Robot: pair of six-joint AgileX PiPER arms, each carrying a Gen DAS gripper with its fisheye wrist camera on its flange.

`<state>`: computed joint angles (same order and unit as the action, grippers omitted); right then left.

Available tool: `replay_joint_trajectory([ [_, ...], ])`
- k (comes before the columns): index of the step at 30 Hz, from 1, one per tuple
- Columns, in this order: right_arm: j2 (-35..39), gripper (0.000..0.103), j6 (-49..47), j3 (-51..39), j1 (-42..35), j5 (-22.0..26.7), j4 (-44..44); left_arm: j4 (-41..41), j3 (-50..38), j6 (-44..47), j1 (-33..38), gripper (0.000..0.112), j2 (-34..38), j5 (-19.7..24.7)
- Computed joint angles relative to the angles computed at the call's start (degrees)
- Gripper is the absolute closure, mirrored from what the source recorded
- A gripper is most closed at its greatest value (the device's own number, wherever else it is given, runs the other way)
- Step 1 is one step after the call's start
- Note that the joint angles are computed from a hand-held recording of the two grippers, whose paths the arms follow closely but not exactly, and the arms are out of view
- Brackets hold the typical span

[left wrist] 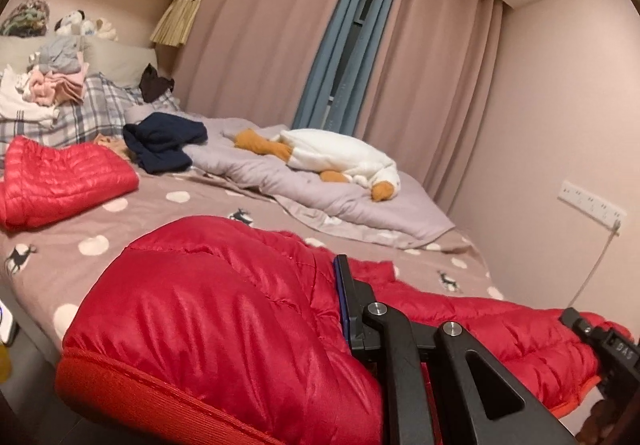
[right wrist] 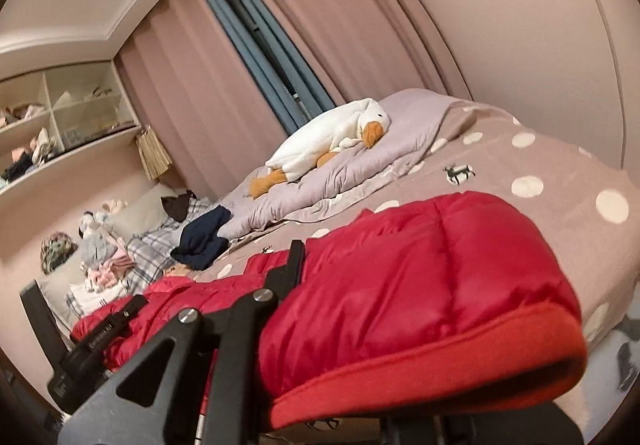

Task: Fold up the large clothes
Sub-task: 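Lower the folded hem onto the jacket with both tools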

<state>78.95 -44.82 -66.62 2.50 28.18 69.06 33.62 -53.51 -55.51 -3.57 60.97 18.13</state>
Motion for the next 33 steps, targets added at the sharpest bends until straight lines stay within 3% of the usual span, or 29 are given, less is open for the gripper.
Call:
replay_joint_trajectory([
  [3,0.7,0.084,0.9,-3.7,-0.2,2.3,-2.6,2.9,-2.1,-2.4,-0.8,0.097,0.3,1.6],
  [6,5.2,0.084,7.4,-11.3,1.9,1.8,-11.8,4.1,-6.7,-2.2,-1.1,0.097,4.5,3.5],
  [11,16.8,0.084,21.1,-27.1,3.8,5.5,-26.1,-10.9,-18.9,13.2,2.7,0.097,16.4,6.7],
  [16,26.4,0.084,28.3,-40.4,3.5,11.9,-32.3,-24.7,-29.3,25.1,6.3,0.097,26.8,9.4],
  [20,32.5,0.084,32.1,-49.3,4.3,14.5,-37.3,-20.2,-33.4,22.6,4.9,0.097,31.4,11.9],
  [25,41.4,0.084,39.0,-65.3,5.4,20.6,-44.2,-21.3,-39.6,23.8,4.3,0.097,34.9,16.4],
  [28,43.2,0.084,40.6,-67.5,5.6,21.1,-45.7,-22.4,-42.5,26.0,4.5,0.097,37.2,17.9],
  [30,41.7,0.084,42.2,-63.7,6.2,19.5,-47.8,-25.6,-41.3,27.3,5.5,0.097,37.7,17.1],
  [33,42.4,0.084,43.6,-64.2,6.8,21.1,-49.9,-28.2,-42.9,27.5,6.1,0.097,39.5,20.1],
])
